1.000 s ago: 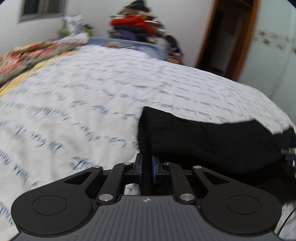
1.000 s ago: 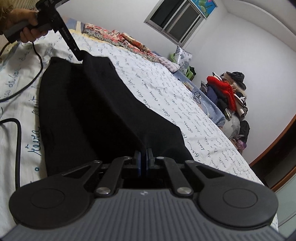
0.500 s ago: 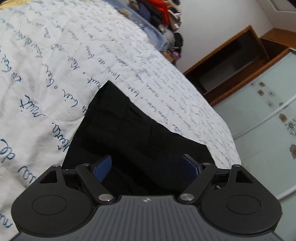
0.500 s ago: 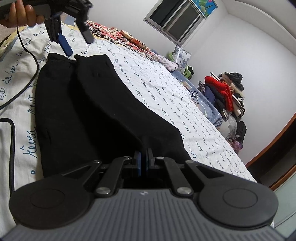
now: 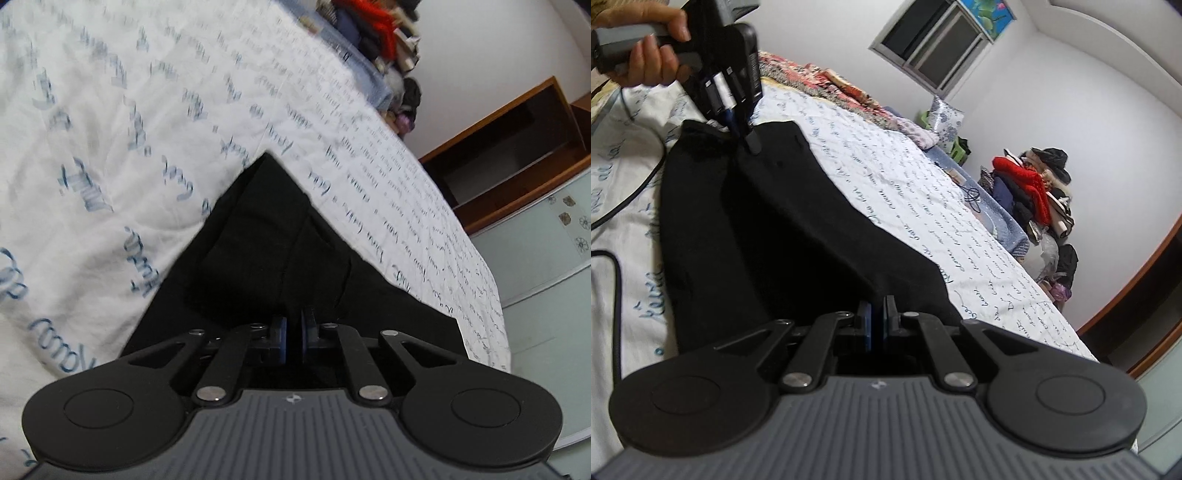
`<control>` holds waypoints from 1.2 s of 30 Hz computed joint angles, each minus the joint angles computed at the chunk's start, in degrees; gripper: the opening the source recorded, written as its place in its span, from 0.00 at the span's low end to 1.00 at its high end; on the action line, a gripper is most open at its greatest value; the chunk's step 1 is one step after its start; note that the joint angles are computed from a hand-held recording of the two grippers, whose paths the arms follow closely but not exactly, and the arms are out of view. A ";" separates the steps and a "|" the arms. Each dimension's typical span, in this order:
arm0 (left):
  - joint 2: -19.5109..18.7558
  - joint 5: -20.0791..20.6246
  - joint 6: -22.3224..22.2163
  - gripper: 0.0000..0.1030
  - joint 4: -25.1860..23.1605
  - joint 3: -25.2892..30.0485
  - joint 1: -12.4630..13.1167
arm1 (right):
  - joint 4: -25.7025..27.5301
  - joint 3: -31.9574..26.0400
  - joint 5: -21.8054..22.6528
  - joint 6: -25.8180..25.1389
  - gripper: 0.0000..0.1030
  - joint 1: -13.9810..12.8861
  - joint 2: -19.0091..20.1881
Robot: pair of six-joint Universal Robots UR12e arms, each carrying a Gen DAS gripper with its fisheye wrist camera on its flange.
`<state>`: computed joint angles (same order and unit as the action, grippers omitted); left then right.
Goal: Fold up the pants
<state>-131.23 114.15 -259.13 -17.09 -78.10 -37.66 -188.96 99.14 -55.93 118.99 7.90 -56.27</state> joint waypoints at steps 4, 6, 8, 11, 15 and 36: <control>0.58 3.87 2.53 0.06 -1.28 0.18 -1.23 | 1.22 1.53 0.85 -4.09 0.05 -0.17 -1.03; 1.05 4.53 3.08 0.06 -2.09 -0.03 -1.77 | 1.88 2.45 1.29 -5.59 0.05 -0.32 -1.76; 1.43 4.75 3.05 0.06 -3.40 -0.17 -2.27 | 2.66 3.43 1.77 -6.92 0.05 -0.52 -2.57; 2.04 4.55 2.56 0.06 -5.14 -0.78 -2.81 | 3.98 5.05 2.10 -8.80 0.05 -0.77 -3.93; 2.32 3.94 1.10 0.06 -6.97 -1.37 -3.10 | 6.30 7.17 2.47 -11.72 0.05 -0.98 -5.72; -0.05 13.84 1.97 0.13 -28.51 8.99 -5.22 | 4.42 9.71 -0.28 -13.31 0.09 -0.48 -4.95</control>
<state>-131.29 128.00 -257.16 -45.60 -69.12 -42.88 -184.54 108.85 -56.21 105.69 7.42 -61.22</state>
